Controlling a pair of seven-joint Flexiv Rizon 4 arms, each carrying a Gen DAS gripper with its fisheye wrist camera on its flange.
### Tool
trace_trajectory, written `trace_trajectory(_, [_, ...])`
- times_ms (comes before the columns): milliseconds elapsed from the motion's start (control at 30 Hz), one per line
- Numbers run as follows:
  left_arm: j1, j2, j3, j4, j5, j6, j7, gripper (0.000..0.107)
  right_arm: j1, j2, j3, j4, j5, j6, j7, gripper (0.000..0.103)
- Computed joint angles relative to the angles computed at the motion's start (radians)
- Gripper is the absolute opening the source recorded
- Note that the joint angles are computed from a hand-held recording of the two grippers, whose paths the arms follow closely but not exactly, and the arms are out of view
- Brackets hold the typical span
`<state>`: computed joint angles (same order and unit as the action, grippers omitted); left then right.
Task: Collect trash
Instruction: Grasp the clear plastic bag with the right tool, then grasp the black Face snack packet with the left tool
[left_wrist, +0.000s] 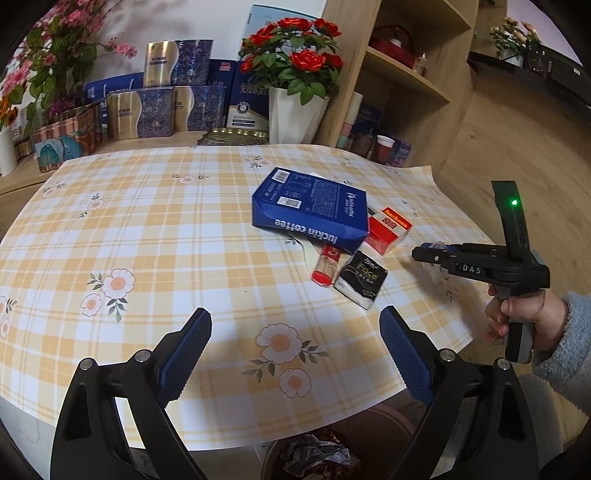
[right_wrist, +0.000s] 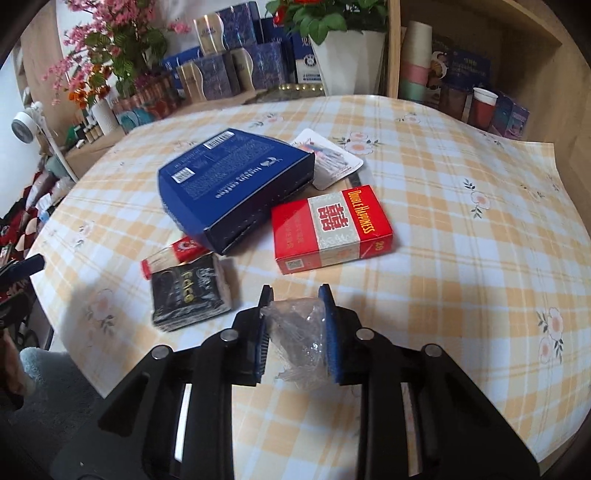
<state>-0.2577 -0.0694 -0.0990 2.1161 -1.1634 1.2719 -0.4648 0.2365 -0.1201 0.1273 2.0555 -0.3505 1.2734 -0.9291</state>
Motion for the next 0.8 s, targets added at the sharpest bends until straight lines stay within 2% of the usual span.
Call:
trace_trajectory(200, [-0.002,-0.008,-0.006,-0.012,0.054,-0.063,-0.001,0.086,-0.012,0.058,0.013,0.07,0.024,0.067,0.005,0.028])
trace_trajectory(367, [0.01,-0.048,-0.018,-0.071,0.128,-0.149,-0.028,0.082,-0.026,0.091,0.013,0.113,0.018,0.089,0.021,0.028])
trace_trajectory(533, [0.02,-0.118,-0.04,-0.157,0.243,-0.216,-0.065,0.073,-0.035,0.102,0.019,0.132,0.06,0.116,0.023,0.028])
trace_trajectory(800, [0.031,-0.255,-0.079,-0.322,0.444,-0.26,-0.14,0.071,-0.03,0.099,0.025,0.132,0.1,0.12,-0.002,0.028])
